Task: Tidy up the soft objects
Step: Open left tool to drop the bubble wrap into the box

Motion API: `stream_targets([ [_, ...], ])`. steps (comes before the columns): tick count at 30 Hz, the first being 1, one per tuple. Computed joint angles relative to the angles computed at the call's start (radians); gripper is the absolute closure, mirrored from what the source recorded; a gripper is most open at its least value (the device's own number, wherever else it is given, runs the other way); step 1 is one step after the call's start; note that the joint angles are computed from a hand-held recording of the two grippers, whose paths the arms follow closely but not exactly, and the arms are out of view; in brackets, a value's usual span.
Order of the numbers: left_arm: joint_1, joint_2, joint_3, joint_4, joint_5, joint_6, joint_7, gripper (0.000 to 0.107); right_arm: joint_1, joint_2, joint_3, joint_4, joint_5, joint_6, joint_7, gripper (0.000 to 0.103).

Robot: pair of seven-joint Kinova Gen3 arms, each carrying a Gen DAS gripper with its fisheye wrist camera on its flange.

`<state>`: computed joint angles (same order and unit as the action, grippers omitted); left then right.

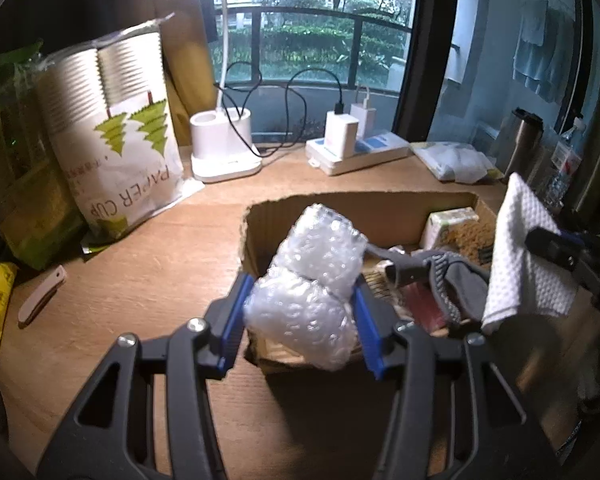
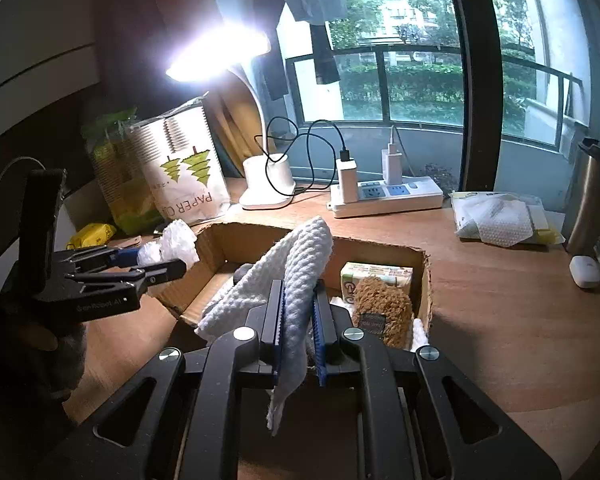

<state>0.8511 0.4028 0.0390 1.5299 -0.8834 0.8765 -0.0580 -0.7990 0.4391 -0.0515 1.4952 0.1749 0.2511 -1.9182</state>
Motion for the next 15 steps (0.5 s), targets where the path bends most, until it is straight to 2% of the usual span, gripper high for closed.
stream_targets([
  [8, -0.013, 0.004, -0.007, 0.008, 0.009, -0.03, 0.002, 0.051, -0.049, 0.007, 0.049, -0.027, 0.037, 0.035, -0.047, 0.089],
  [10, -0.014, -0.008, -0.009, 0.023, 0.008, -0.052, 0.013, 0.04, -0.058, 0.008, 0.054, -0.037, 0.051, 0.045, -0.058, 0.089],
  [15, -0.003, -0.039, -0.012, 0.066, -0.034, -0.072, 0.064, 0.036, -0.078, 0.014, 0.063, -0.059, 0.087, 0.068, -0.089, 0.089],
])
